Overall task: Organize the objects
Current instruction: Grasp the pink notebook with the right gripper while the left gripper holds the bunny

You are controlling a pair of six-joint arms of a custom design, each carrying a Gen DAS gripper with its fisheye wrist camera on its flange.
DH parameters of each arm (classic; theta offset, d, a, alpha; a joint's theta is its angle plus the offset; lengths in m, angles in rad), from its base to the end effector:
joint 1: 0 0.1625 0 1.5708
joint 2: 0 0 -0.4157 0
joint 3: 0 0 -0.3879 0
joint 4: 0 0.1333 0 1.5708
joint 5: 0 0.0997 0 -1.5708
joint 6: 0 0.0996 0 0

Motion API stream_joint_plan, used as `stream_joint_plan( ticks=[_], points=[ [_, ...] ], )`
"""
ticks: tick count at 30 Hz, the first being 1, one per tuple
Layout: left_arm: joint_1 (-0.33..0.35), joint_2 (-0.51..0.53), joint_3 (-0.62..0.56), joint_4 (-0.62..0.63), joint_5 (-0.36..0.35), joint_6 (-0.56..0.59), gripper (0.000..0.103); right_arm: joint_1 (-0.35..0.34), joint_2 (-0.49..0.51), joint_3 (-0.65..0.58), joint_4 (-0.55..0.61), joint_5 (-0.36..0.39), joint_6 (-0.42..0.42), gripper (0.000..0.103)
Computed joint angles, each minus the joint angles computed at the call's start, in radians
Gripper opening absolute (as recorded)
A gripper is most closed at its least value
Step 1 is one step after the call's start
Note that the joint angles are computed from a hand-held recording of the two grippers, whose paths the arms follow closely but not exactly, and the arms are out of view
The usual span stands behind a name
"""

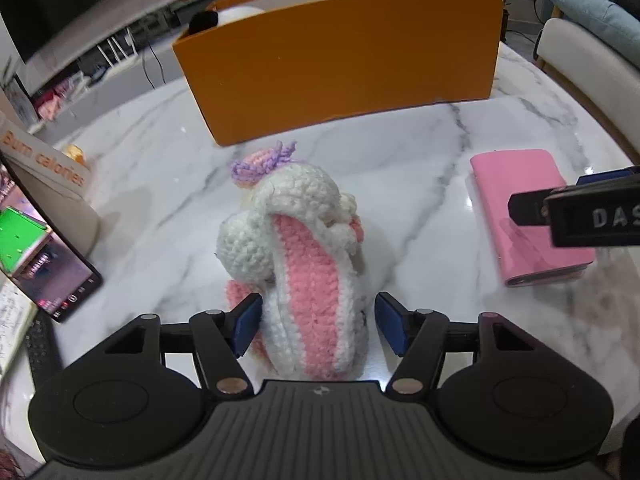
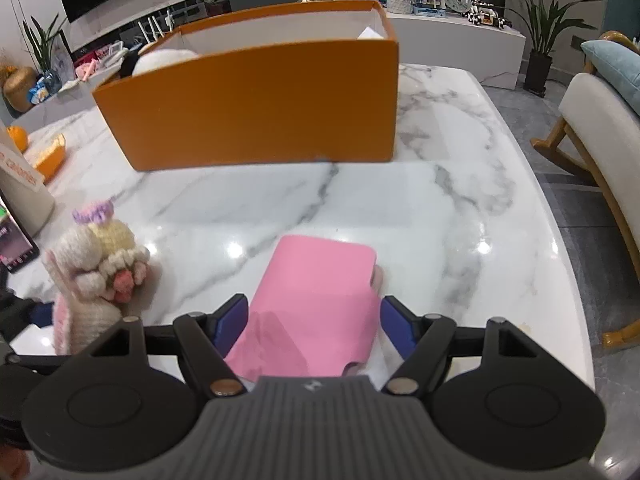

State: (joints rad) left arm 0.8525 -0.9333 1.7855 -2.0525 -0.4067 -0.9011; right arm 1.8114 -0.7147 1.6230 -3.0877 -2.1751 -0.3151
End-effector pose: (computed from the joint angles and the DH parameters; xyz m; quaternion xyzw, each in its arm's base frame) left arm -0.2134 -0.5857 0.1317 0.0259 0.8269 -0.2851 0.4841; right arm 0.2368 -0.6433 0.1189 0.1641 -0.9004 0.2753 0.2944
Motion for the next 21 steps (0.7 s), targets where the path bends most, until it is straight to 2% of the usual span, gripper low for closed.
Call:
stream_joint_plan(
  ticks=[3,7,13,17,21],
  points=[
    [0.005,-0.007,0.011,-0.038,0.003,-0.017,0.073,0.006,0.026,-0.003,-0.04,-0.02,-0.011,0.08],
    [0.017,-0.024,0.038,-0.187,-0.008,0.0,0.073,0.012,0.067,-0.025,-0.094,-0.052,-0.045,0.083],
    [0.035,-0.007,0.018,-0.222,-0.02,0.033,0.073,0.017,0.095,-0.043,-0.12,-0.085,-0.073,0.084],
    [0.042,0.008,0.011,-0.236,-0.018,0.055,0.073,0.007,0.089,-0.036,-0.089,-0.084,-0.042,0.086],
    [0.042,0.012,0.011,-0.238,-0.013,0.059,0.073,0.0,0.088,-0.02,-0.128,-0.073,-0.1,0.086]
  ],
)
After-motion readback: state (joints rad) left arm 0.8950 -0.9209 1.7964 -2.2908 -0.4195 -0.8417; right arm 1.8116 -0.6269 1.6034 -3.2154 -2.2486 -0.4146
